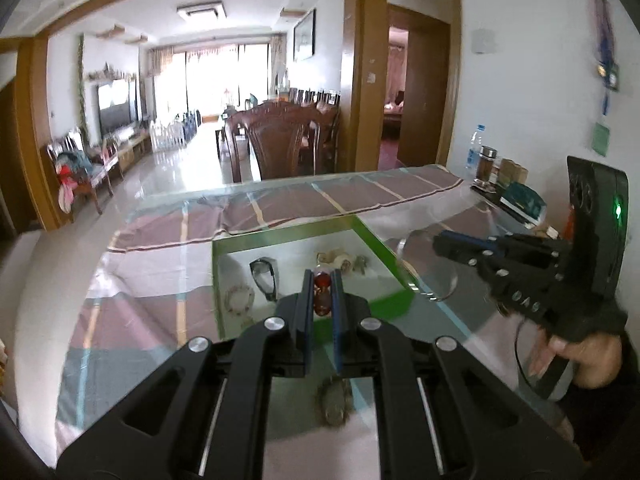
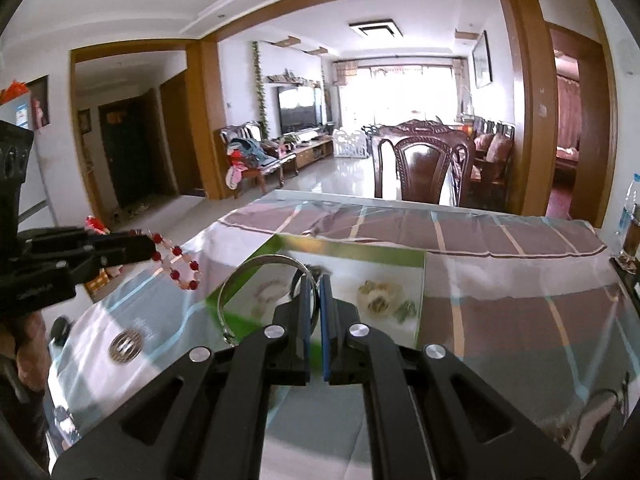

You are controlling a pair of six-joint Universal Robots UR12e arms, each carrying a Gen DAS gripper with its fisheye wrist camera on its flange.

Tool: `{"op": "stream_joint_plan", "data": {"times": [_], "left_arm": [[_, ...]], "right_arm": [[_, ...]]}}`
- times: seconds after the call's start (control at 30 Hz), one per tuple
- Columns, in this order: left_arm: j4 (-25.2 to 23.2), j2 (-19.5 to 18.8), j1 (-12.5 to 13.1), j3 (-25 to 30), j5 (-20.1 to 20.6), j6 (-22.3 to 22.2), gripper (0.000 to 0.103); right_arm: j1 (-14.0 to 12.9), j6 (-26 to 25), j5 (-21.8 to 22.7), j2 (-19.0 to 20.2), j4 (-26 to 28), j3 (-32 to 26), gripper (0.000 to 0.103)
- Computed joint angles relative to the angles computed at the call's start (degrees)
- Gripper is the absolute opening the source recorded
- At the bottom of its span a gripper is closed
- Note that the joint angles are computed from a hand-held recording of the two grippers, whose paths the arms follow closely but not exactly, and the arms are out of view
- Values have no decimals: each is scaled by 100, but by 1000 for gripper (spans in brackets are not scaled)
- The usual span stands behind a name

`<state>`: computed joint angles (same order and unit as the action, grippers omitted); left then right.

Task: Organize jewelry

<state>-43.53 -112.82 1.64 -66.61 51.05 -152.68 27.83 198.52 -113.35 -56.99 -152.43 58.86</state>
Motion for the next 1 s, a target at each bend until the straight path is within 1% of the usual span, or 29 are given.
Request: {"op": "stream_joint_plan", "data": {"times": [0.1, 0.17, 0.2, 0.23, 0.27, 0.3, 0.33, 0.37, 0.4, 0.43, 0.47, 0.5, 0.53, 0.57, 0.6, 0.67, 0.7, 0.73, 0.8, 0.87, 0.9, 0.93, 1.0], "left_arm": [[-448, -441, -173, 611, 413, -124, 8], [-549, -653, -265, 858, 692, -217, 8], [-586, -752, -302, 964, 812, -263, 11], [-659, -889, -332, 1101, 920, -330, 16], [-707, -958, -346, 1164, 1005, -405, 45], [-627, -988, -354, 1156, 1105, -534, 78], [-307, -965, -329, 1024, 1189, -827, 86], [-33, -903, -281, 856, 1102, -1014, 88], [164, -778, -184, 622, 863, -1121, 88], [300, -645, -114, 416, 753, -1172, 89], [646, -470, -31, 110, 651, -1303, 91], [1121, -282, 64, -241, 516, -1461, 98], [1575, -110, 148, -568, 386, -1589, 99], [2003, 53, 233, -880, 267, -1685, 99], [2502, 280, 345, -1298, 172, -1757, 99], [2945, 542, 463, -1774, 120, -1786, 99], [3027, 702, 525, -2054, 120, -1705, 99], [2992, 808, 545, -2212, 180, -1623, 99], [2913, 1006, 574, -2529, 400, -1499, 99], [2810, 1135, 604, -2744, 463, -1380, 99], [2707, 1176, 624, -2806, 438, -1324, 99], [2488, 1226, 639, -2880, 426, -1205, 99], [2303, 1258, 638, -2938, 460, -1065, 99]], "right_arm": [[-127, 183, -10, 310, 480, -445, 4], [-181, 301, -23, 477, 670, -634, 6], [-208, 360, -40, 572, 744, -722, 11], [-229, 410, -30, 633, 850, -780, 21], [-251, 465, 11, 664, 1000, -835, 53], [-248, 620, -43, 648, 1061, -794, 68], [-238, 676, -87, 586, 882, -667, 70], [-222, 680, -88, 483, 495, -442, 76], [-183, 675, -162, 367, 144, -222, 82], [-136, 673, -296, 244, -148, -10, 84], [-84, 650, -423, 123, -456, 199, 88], [-6, 588, -570, -23, -853, 458, 95], [82, 489, -735, -155, -1230, 703, 98], [141, 421, -858, -229, -1397, 820, 100], [259, 316, -1073, -358, -1638, 1054, 100], [390, 267, -1224, -489, -1790, 1292, 100], [480, 309, -1328, -560, -1778, 1423, 100], [553, 364, -1411, -608, -1745, 1524, 100], [657, 491, -1535, -664, -1633, 1653, 100], [739, 601, -1481, -710, -1481, 1763, 100], [773, 650, -1424, -719, -1380, 1803, 100], [804, 679, -1391, -724, -1357, 1844, 100], [845, 685, -1353, -687, -1269, 1850, 100]]}}
